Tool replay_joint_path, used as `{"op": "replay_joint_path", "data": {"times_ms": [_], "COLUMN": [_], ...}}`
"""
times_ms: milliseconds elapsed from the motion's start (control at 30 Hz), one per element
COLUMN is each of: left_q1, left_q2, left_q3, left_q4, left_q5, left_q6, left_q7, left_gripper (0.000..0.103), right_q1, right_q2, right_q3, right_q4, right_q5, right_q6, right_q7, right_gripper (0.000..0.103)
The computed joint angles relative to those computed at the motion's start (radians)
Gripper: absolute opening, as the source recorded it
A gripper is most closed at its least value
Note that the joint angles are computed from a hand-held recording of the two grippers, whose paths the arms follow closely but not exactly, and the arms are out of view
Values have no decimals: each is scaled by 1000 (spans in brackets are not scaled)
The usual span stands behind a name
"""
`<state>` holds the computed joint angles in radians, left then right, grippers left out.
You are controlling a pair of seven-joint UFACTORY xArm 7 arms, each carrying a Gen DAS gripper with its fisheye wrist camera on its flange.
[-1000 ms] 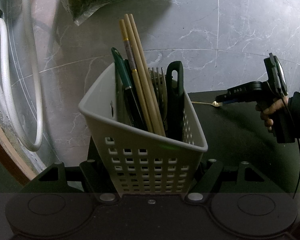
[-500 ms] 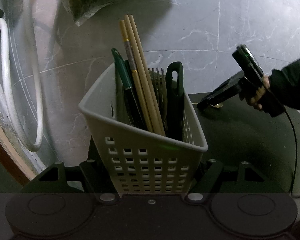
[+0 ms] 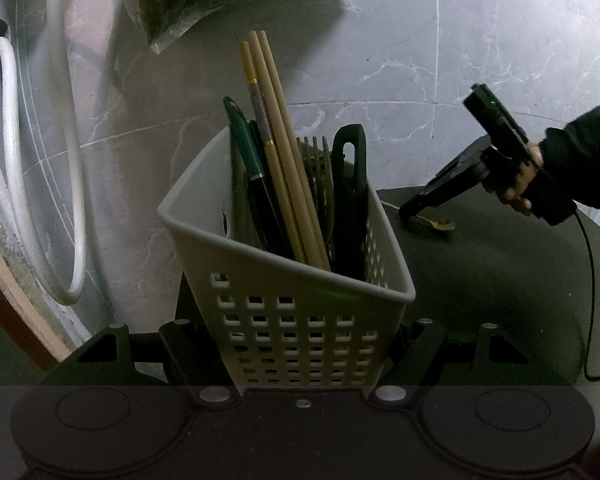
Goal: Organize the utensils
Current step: 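Lower the gold spoon into the white basket with the right gripper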
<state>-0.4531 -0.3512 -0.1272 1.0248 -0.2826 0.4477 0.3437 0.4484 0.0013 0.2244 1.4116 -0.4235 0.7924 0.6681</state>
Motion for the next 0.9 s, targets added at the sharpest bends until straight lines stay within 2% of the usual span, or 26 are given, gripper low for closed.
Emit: {"op": "replay_joint_path", "data": {"times_ms": [167,333,500,633,700,800,900], "left_q1": [-9,-18,-29,-36,-39,-44,-45], "left_q2": [-5,-10,-4,5,8,5,-1], "left_q3": [9,16,25,31,32,36,38], "left_q4": [-10,-24,-25,-18,-15,-14,-18], "left_q5": [-14,-29,-49,-68,-76,-91,-104], "left_q6": [-10,-26,-40,-42,-38,-29,-24], "left_q7": [17,36,61,82,93,113,129], "left_gripper": [76,76,76,76,76,76,76], "right_q1": [-1,-48,-83,-54,-22,23,66], "right_q2": [-94,-195,-170,-71,-2,98,172], "right_q3": [35,143,256,285,280,252,229], "right_q4": [-80,-113,-9,108,171,260,318], "right_q5": [-139,-395,-681,-983,-1084,-1152,-1127], "right_q6": [-65,-183,-249,-270,-265,-308,-342], "right_q7": [239,611,878,1136,1203,1252,1172], "right_gripper": [3,3,3,3,3,4,4]}}
